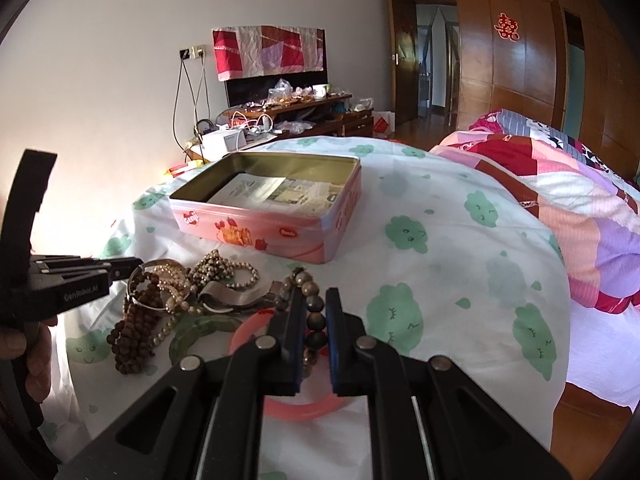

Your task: Organize jewelry

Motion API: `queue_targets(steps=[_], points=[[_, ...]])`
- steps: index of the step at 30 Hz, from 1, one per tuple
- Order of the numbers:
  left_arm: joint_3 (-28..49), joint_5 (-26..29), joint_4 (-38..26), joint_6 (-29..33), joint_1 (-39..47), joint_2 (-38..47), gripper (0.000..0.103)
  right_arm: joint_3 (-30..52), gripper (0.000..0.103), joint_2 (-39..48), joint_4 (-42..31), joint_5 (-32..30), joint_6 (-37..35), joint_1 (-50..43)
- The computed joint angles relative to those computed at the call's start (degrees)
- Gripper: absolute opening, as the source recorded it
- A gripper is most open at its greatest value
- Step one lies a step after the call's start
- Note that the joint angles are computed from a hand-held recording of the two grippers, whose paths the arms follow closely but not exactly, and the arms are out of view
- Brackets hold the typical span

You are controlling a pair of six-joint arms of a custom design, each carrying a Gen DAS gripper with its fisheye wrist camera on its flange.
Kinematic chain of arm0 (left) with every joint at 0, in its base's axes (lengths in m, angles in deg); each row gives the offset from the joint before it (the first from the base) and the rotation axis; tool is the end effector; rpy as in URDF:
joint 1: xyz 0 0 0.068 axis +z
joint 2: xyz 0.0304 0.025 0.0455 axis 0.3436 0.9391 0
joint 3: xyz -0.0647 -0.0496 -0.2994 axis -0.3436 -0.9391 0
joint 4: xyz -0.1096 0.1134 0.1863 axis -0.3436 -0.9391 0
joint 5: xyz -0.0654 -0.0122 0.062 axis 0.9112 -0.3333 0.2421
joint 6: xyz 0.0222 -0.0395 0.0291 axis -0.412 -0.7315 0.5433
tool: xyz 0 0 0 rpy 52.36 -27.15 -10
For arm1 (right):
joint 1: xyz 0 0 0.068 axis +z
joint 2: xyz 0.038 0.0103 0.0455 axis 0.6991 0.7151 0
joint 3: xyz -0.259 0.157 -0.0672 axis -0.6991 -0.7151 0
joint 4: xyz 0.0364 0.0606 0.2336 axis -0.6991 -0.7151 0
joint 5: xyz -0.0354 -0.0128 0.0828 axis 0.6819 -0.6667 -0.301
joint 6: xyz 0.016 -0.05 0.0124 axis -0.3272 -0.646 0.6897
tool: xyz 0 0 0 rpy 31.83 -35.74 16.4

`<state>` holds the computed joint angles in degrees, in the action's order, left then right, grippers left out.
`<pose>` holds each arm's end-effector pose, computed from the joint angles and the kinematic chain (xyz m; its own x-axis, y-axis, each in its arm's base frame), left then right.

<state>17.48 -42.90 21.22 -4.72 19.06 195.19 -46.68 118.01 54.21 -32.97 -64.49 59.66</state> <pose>0.3558 -0.0145 0.1244 -0.7465 0.2069 -0.6324 0.3094 0.9494 -0.0545 0.2550 0.0630 0.1174 -0.6047 0.0780 -0.7926 0.0273 0.9966 0.0773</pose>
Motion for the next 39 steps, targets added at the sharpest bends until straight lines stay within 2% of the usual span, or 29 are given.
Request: queue_targets(steps=[1,2,3,4,6,9,13,18,20,25,27,29,30,34,39], points=[[-0.2,-0.3,0.2,-0.4,0.1,-0.3,0.024,0.0,0.011,0.0,-0.1,0.0,0.0,0.1],[-0.6,-1.0,1.0,-0.9,0.2,-0.7,0.032,0.1,0.011,0.0,-0.2,0.0,0.0,0.2],[-1.5,-1.5,2.5,-1.4,0.4,-1.3,0.05,0.1,0.011,0.0,-0.2,0.0,0.0,0.3],[-2.4,-1.0,4.0,-1.7,0.8,-2.0,0.061,0.1,0.011,0.2,-0.1,0.0,0.0,0.4],[-2.7,0.3,4.4,-2.1,1.4,-2.7,0.064,0.1,0.011,0.3,-0.2,0.1,-0.1,0.6],[-2.8,-1.3,3.5,-1.3,0.9,-3.4,0.064,0.3,0.011,0.5,-0.3,0.3,-0.1,0.9],[-3.2,0.2,2.9,-1.7,1.8,-4.9,0.064,0.4,0.011,0.8,-0.5,0.8,0.1,1.5],[-3.7,-1.2,1.8,-0.5,0.5,-5.1,0.064,0.4,0.011,1.5,0.1,0.7,0.5,1.7],[-3.7,-2.7,2.1,-0.1,-0.7,-4.5,0.062,0.3,0.011,1.8,0.5,0.4,0.3,1.9],[-0.5,-3.6,-0.6,0.2,-2.7,-0.8,0.038,-0.2,0.011,2.0,1.8,-0.1,-0.3,1.9],[0.8,-3.9,-1.4,-0.1,-3.2,0.5,0.036,-0.3,0.011,2.2,2.1,-0.6,-0.2,1.6],[1.9,-2.8,-2.6,-0.3,-3.1,1.1,0.021,-0.2,0.011,2.6,2.4,-0.8,-0.2,1.4],[1.7,-3.1,-2.4,0.3,-3.4,0.7,0.008,-0.2,0.011,2.7,2.4,-0.9,-0.1,1.3],[-1.8,-2.0,0.1,2.3,-3.7,-2.9,0.006,-0.3,0.011,2.8,3.0,-0.5,-0.5,1.4],[-3.5,-0.9,0.3,4.2,-3.6,-6.5,0.006,-0.5,0.011,2.7,3.2,-0.6,-0.4,1.2]])
